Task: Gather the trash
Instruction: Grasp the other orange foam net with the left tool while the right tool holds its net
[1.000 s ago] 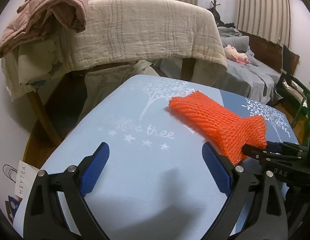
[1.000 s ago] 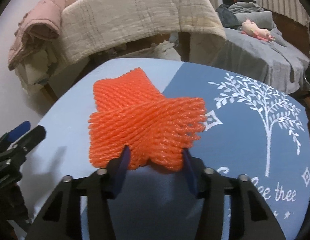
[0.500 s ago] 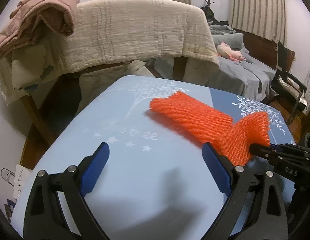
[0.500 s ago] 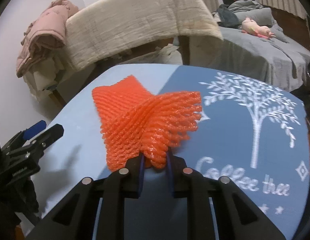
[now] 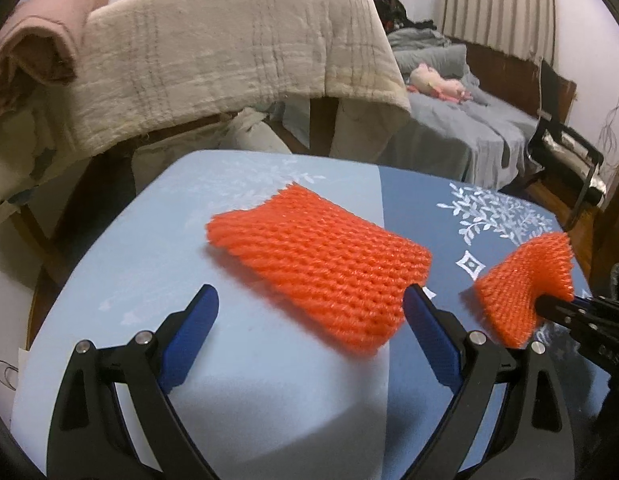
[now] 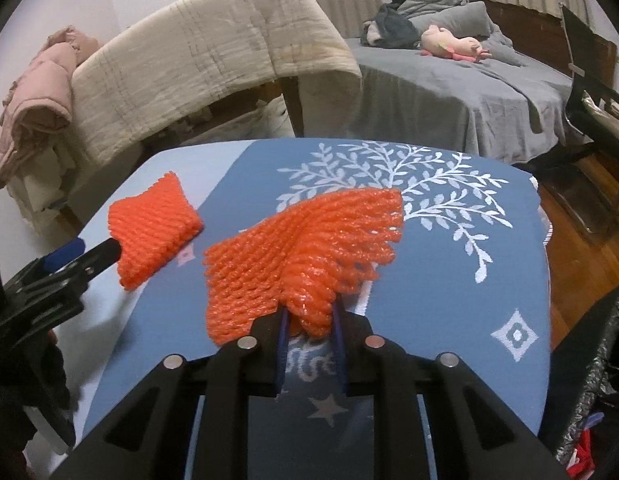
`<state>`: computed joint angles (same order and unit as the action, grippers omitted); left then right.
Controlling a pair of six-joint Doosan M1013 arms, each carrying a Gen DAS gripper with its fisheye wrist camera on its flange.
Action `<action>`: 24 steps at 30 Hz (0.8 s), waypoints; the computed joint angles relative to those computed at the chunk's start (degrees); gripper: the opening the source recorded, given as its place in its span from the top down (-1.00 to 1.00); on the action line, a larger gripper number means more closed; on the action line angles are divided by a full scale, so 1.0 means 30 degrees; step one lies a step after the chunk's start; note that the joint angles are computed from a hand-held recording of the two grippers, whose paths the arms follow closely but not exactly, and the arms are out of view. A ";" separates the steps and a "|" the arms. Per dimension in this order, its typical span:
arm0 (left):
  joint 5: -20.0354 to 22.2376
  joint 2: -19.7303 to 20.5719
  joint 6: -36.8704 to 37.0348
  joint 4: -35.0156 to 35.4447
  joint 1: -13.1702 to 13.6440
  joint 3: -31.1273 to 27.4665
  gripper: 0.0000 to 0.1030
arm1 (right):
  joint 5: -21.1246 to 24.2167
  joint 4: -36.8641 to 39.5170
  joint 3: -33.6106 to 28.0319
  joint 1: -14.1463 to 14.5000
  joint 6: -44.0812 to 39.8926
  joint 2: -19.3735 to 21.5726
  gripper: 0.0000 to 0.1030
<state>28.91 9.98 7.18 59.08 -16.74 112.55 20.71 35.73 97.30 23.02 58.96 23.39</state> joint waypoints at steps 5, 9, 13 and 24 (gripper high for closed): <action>-0.0398 0.0578 0.3948 -0.3996 0.0447 -0.0673 -0.39 | -0.0299 0.0343 0.0118 0.0045 -0.0004 0.0074 0.63; -0.1266 0.0697 0.5358 -0.5554 0.0762 -0.0782 -0.14 | -0.0362 0.0400 0.0139 0.0062 -0.0042 0.0100 0.63; -0.1902 0.0711 0.6132 -0.5763 0.0696 -0.0778 0.41 | -0.0358 0.0326 0.0103 0.0060 0.0009 0.0125 0.63; -0.1923 0.0191 0.3177 -0.3310 0.0263 -0.0375 0.74 | -0.0379 0.1132 0.0337 -0.0056 -0.0634 -0.0097 0.63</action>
